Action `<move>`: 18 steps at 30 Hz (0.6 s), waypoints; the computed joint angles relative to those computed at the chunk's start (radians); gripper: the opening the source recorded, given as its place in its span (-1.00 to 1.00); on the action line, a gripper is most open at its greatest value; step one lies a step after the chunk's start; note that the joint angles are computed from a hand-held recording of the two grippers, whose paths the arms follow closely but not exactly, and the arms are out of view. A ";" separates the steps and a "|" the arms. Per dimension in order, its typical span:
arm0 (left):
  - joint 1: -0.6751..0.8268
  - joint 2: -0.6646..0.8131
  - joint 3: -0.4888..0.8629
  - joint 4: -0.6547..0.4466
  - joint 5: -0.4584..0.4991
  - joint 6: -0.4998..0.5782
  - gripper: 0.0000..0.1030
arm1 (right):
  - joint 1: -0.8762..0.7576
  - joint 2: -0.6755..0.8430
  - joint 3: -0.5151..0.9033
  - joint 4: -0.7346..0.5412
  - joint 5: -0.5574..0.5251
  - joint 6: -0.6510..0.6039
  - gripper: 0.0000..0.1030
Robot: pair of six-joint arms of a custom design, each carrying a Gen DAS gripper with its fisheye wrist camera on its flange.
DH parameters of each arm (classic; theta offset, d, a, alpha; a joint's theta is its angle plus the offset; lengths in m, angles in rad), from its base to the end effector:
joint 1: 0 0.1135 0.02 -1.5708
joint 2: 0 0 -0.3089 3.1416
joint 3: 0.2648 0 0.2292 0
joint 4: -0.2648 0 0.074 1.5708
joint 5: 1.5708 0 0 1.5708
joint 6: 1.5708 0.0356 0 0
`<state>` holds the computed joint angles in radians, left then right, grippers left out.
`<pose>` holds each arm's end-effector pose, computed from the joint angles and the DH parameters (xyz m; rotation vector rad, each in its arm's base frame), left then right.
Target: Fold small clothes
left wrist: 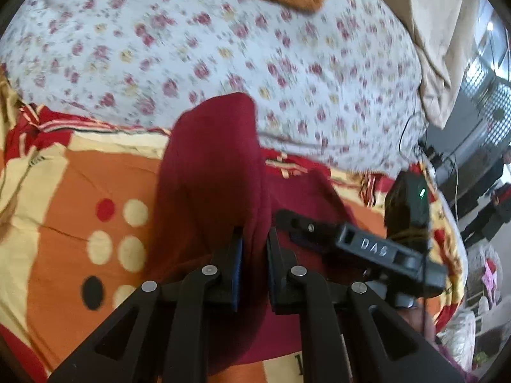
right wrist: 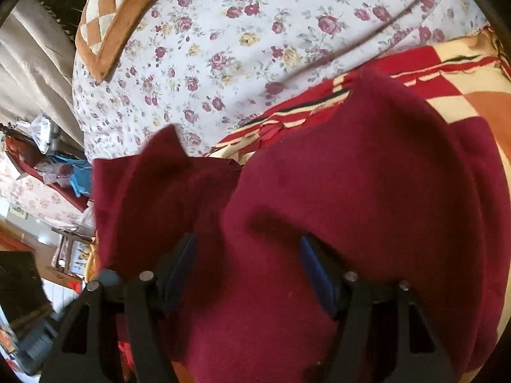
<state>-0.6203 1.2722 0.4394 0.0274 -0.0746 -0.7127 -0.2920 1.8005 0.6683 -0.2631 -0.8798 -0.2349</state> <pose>0.1628 -0.1131 0.2065 -0.1495 2.4386 -0.5363 0.2525 -0.0473 0.1443 -0.0326 2.5392 1.0948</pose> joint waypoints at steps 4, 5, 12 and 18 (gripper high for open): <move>-0.045 0.044 0.000 0.015 -0.031 -0.024 -0.98 | 0.045 -0.050 -0.042 0.059 0.072 0.017 0.36; -0.050 0.040 0.000 0.011 -0.037 -0.026 -0.98 | 0.060 -0.066 -0.059 0.085 0.093 0.021 0.36; -0.024 -0.015 0.019 -0.048 -0.027 -0.014 -0.98 | 0.140 -0.147 -0.095 0.114 0.242 -0.060 0.36; -0.047 -0.011 0.050 -0.073 -0.037 -0.014 -0.98 | -0.007 -0.017 0.021 -0.059 0.035 -0.040 0.37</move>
<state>-0.6676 1.2610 0.4895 -0.0460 -0.1117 -0.7271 -0.2985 1.7832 0.6892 -0.3219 -0.8446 -0.2750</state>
